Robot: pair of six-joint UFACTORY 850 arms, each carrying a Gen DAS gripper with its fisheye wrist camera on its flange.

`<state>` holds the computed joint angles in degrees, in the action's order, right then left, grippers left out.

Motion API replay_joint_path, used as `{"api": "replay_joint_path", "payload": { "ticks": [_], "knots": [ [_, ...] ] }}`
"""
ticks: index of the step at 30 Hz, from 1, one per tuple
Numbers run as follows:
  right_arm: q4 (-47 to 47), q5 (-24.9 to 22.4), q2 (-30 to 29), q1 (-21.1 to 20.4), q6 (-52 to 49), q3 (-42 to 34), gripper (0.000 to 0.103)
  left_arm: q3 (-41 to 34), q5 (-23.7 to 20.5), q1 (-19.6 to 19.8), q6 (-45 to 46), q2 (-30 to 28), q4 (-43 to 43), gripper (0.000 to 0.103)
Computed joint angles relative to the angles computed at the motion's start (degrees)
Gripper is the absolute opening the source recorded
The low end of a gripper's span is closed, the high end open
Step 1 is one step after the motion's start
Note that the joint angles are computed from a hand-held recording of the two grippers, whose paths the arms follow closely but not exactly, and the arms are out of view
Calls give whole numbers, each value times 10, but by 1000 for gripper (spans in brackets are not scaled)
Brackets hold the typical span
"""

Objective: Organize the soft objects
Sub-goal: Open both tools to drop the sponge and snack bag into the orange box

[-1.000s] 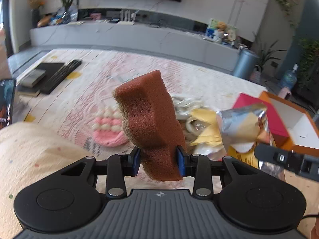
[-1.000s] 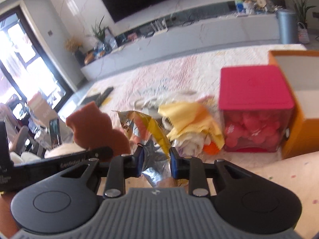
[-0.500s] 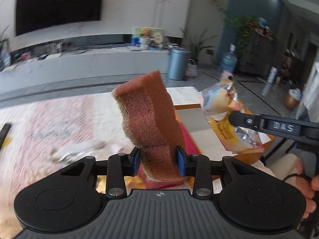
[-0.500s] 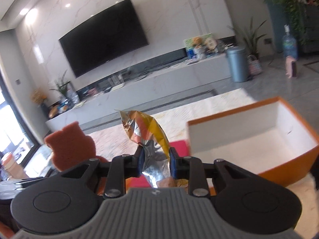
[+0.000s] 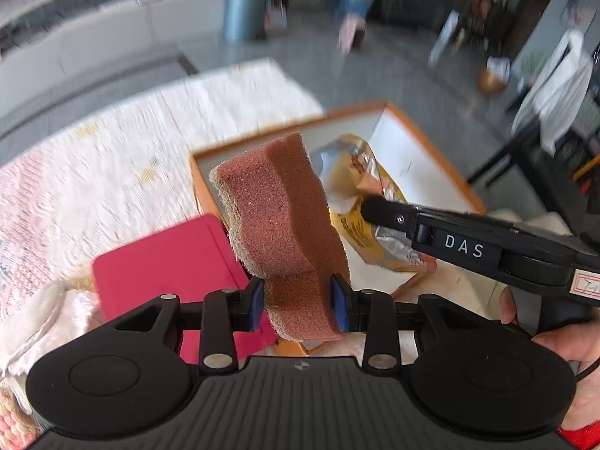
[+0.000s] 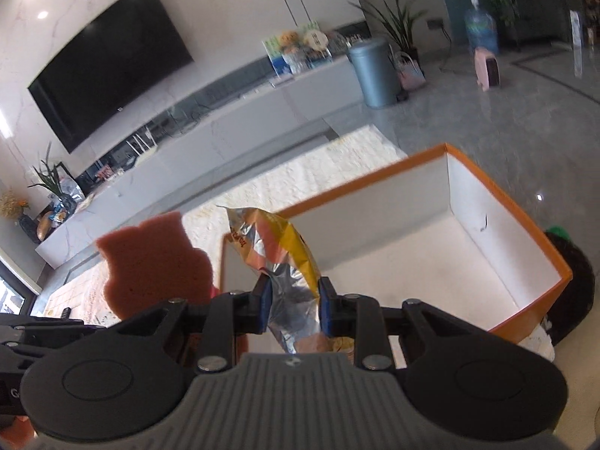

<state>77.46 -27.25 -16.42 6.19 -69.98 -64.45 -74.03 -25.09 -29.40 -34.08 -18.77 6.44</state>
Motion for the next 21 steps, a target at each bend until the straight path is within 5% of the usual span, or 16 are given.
{"api": "replay_joint_path", "payload": {
  "ticks": [6, 13, 21],
  "knots": [
    [-101, -3, -54, 3, 116, -41, 25, -80, -86, 18, 118, -78, -101, 42],
    [-213, 0, -90, 11, 238, -72, 25, -147, -160, 14, 93, -136, -70, 43],
    [-277, -8, -111, 17, 296, -96, 30, -155, -154, 12, 73, -146, -44, 50]
  ]
}}
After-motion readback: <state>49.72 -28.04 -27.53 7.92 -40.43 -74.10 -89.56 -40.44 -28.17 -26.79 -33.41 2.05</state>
